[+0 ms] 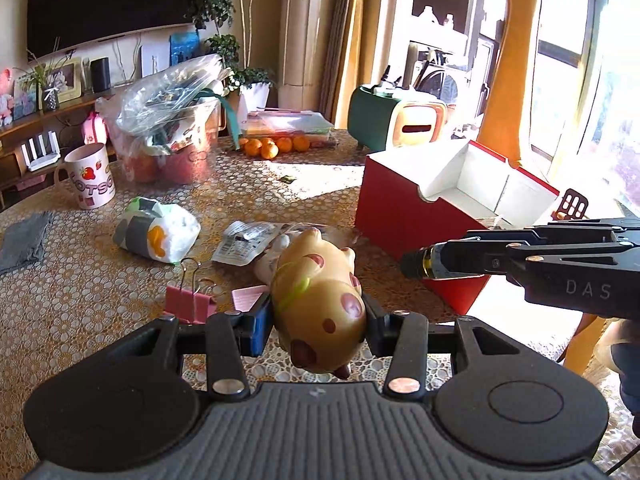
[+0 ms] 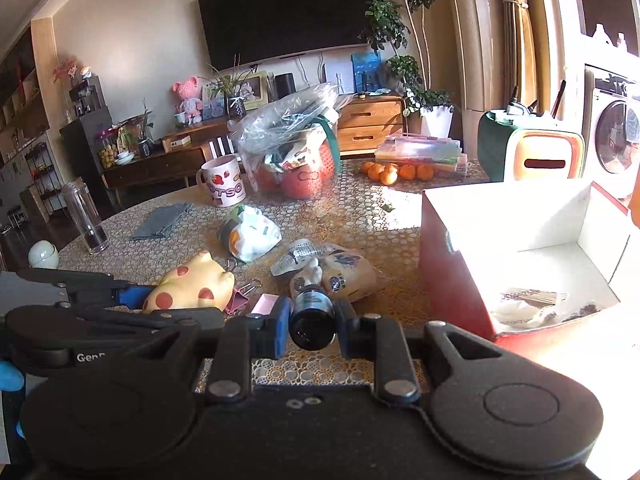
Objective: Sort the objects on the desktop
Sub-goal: 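Carry the piggy toy with the left tool while the right tool carries the blue bottle into the box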
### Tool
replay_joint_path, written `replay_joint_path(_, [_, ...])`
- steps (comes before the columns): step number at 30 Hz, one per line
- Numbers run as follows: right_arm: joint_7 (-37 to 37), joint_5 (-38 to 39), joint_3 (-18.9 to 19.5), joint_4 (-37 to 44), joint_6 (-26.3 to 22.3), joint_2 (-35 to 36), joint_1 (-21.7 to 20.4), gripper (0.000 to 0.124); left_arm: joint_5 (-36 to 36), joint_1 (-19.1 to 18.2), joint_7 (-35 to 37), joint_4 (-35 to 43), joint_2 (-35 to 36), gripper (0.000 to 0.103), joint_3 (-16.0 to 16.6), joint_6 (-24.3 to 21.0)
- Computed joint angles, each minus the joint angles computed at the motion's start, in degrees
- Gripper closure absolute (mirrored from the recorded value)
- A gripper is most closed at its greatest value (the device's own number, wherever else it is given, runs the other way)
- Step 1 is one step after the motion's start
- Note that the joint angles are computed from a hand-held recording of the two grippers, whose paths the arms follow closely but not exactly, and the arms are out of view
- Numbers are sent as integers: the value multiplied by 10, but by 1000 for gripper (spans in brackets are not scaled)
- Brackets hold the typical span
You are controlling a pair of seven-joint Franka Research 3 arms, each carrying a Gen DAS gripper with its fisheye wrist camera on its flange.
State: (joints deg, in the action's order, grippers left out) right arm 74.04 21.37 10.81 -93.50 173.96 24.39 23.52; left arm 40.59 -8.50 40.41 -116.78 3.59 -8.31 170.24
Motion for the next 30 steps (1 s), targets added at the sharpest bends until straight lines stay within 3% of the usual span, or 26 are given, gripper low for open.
replay_joint_path(7, [-39,36,29,-50,43,-38,-41,101,36,-29,-2,52,30,59,-4,-10])
replay_joint_path(14, [-46,50,24,-40,30,-29,-58,101,35,-48,11,92,52,59,0,-34])
replay_joint_path(20, [-74,67,37,-38,52,-31,-80,101,-24,-52,99,135,80,59,-15,-47])
replay_joint_path(30, [-47,42,-14,-9,42,-15,-74,101,-121,-72,223,261,168,59,-25,-96])
